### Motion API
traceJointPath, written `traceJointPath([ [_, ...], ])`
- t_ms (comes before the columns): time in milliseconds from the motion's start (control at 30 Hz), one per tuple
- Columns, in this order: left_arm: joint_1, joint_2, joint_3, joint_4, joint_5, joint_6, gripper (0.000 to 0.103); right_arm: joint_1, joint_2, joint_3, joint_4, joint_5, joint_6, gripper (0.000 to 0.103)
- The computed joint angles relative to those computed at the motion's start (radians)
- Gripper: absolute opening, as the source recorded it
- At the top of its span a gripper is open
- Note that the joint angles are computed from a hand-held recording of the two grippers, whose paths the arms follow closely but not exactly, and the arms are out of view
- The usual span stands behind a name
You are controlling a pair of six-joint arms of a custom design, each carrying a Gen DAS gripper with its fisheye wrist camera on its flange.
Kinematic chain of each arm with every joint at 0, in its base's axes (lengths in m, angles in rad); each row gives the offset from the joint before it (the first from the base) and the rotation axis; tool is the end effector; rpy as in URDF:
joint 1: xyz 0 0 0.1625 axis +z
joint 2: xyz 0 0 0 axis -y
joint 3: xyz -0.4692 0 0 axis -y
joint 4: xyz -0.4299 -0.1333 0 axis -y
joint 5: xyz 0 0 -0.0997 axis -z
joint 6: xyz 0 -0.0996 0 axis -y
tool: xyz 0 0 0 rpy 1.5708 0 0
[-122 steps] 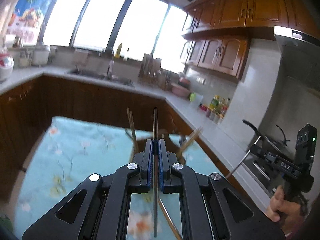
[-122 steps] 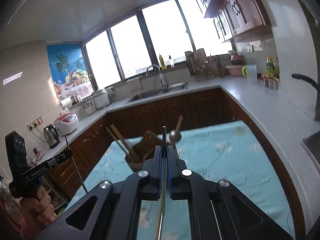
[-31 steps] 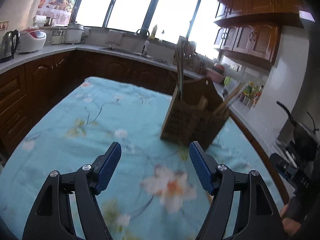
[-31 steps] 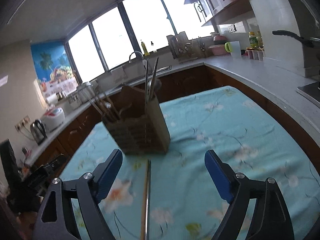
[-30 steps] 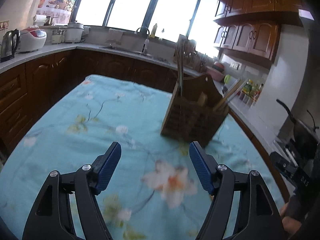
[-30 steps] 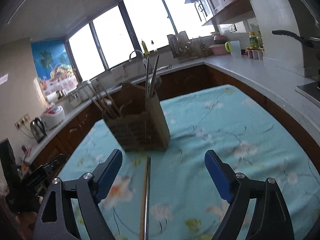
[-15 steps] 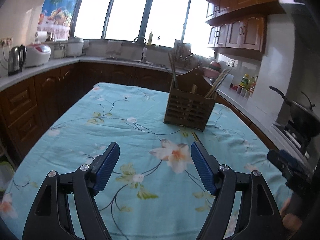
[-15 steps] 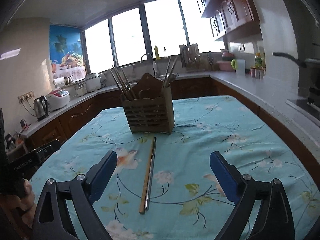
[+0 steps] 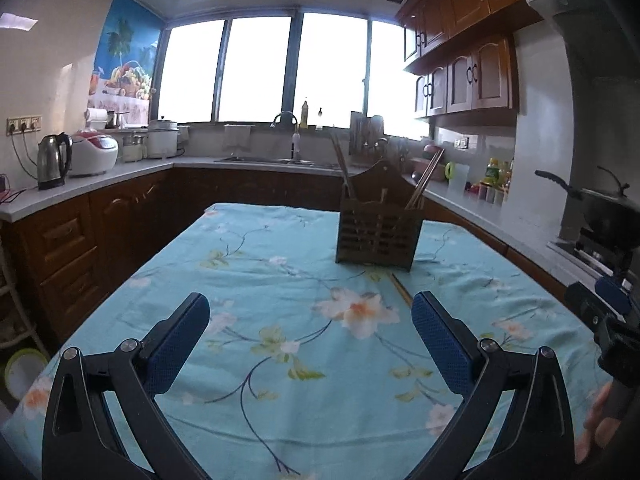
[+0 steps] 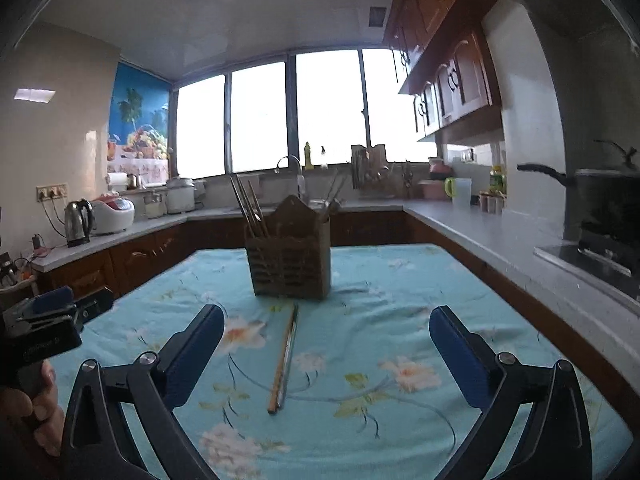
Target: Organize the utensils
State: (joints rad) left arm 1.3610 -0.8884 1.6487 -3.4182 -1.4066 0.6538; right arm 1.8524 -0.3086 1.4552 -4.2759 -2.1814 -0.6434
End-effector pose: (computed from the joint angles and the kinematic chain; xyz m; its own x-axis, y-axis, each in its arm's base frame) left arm -0.0080 -0.7557 0.2729 -0.7309 0.3274 -0.5988 0.6821 0.3222 -0.6565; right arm 0.2696 -0.6578 0.0119 -0.7551 0.2514 0.6055 -0.5705 0.2033 -0.7958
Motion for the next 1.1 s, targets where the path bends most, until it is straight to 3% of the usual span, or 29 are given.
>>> traceJointPath([
  [367,0.000,0.013,0.023,-0.020,0.043,0.060,0.103,-0.013,-0.002,0.025,0.013,-0.019,0.022,0.103],
  [533,-0.002,0.017,0.022,-0.023,0.053,0.065,0.103,-0.014,0.004,0.020,-0.025,-0.024,-0.012,0.103],
  [1100,-0.002,0.025,0.029,-0.062,0.053,0.096,0.103,-0.019,-0.006,0.042,-0.033,-0.014,0.004,0.103],
])
